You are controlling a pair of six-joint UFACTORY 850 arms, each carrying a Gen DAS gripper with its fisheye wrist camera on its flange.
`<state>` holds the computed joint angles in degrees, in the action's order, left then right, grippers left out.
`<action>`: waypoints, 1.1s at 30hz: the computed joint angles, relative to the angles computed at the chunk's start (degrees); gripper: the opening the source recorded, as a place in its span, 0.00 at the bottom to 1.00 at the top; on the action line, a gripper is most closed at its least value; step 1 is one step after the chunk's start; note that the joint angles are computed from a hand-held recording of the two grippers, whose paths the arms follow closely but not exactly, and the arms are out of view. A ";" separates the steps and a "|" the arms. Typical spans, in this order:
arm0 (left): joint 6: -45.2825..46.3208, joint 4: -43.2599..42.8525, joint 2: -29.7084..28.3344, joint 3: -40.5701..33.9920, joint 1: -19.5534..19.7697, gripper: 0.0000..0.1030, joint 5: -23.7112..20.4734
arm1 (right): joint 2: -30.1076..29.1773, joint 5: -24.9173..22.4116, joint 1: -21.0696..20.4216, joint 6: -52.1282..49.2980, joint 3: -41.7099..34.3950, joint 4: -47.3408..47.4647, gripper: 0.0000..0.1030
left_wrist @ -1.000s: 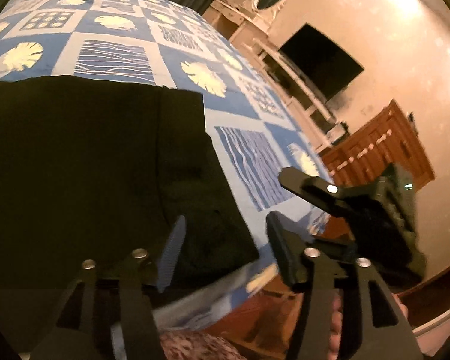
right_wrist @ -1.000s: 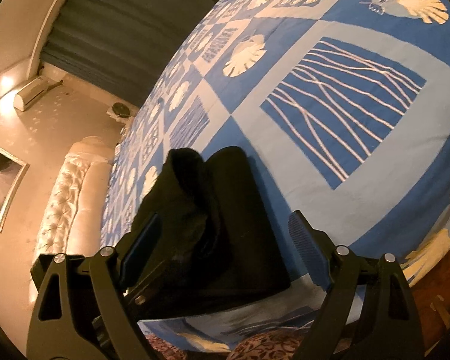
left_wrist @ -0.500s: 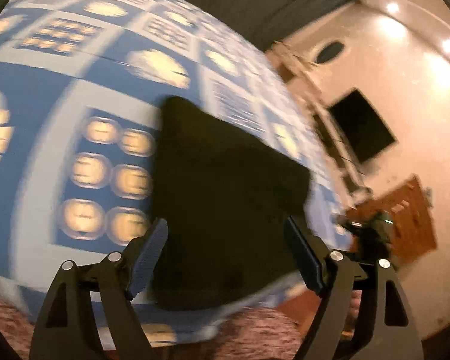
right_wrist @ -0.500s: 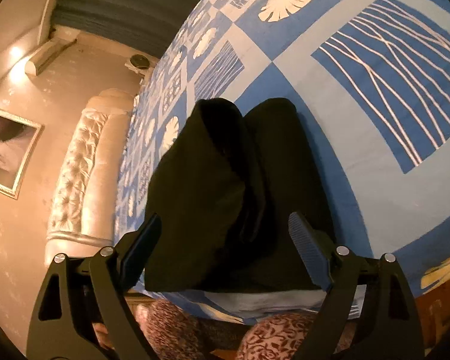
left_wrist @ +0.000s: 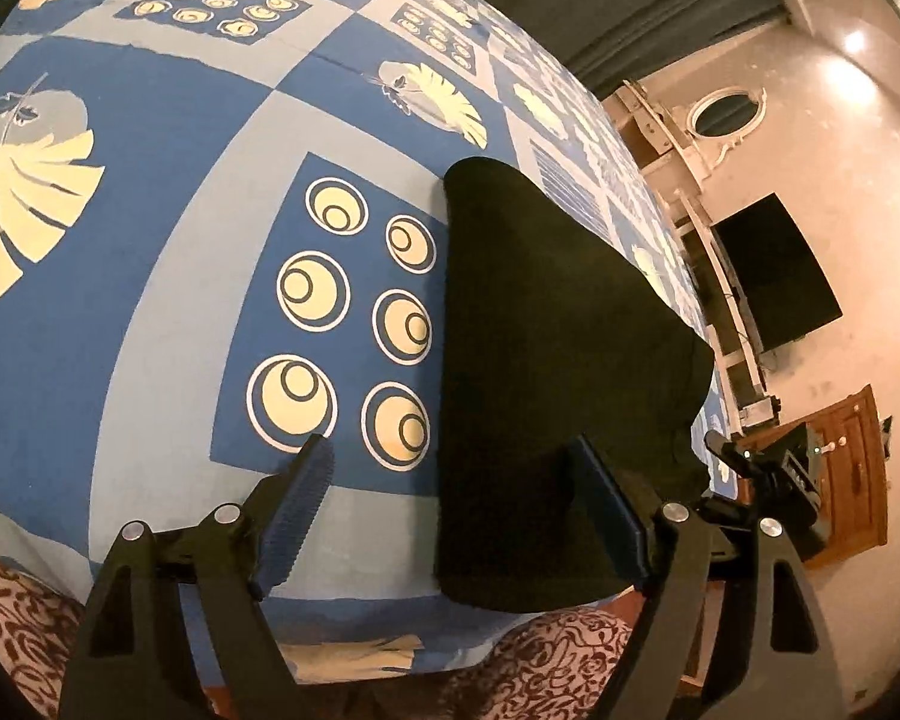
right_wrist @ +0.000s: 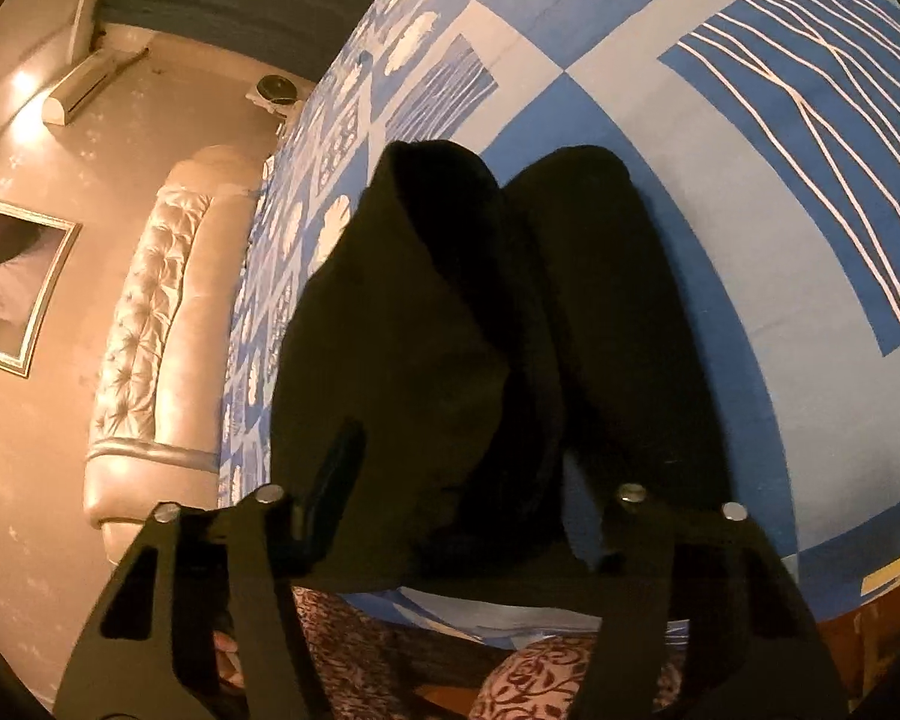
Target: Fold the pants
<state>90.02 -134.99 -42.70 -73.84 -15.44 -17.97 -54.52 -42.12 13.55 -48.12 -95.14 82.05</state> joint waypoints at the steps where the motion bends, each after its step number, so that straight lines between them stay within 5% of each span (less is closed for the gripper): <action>1: 0.54 -0.20 0.02 -0.17 -0.13 0.78 0.66 | -0.02 0.16 0.00 0.11 0.00 -0.34 0.49; 5: 3.74 -2.20 -0.36 -1.01 -0.34 0.81 2.77 | 0.03 0.89 -0.07 0.32 0.23 -1.75 0.28; 9: 3.27 -1.26 -0.70 -1.63 -0.31 0.81 3.79 | 0.34 1.07 -0.25 -0.43 0.81 -1.51 0.19; 33: 4.40 -0.37 -0.58 -2.64 -0.80 0.81 7.02 | 4.91 1.60 -1.18 -7.48 5.65 3.31 0.10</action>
<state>94.43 -135.36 -43.28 -76.49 -16.23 -10.95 -49.60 -40.52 12.38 -55.61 -89.49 85.36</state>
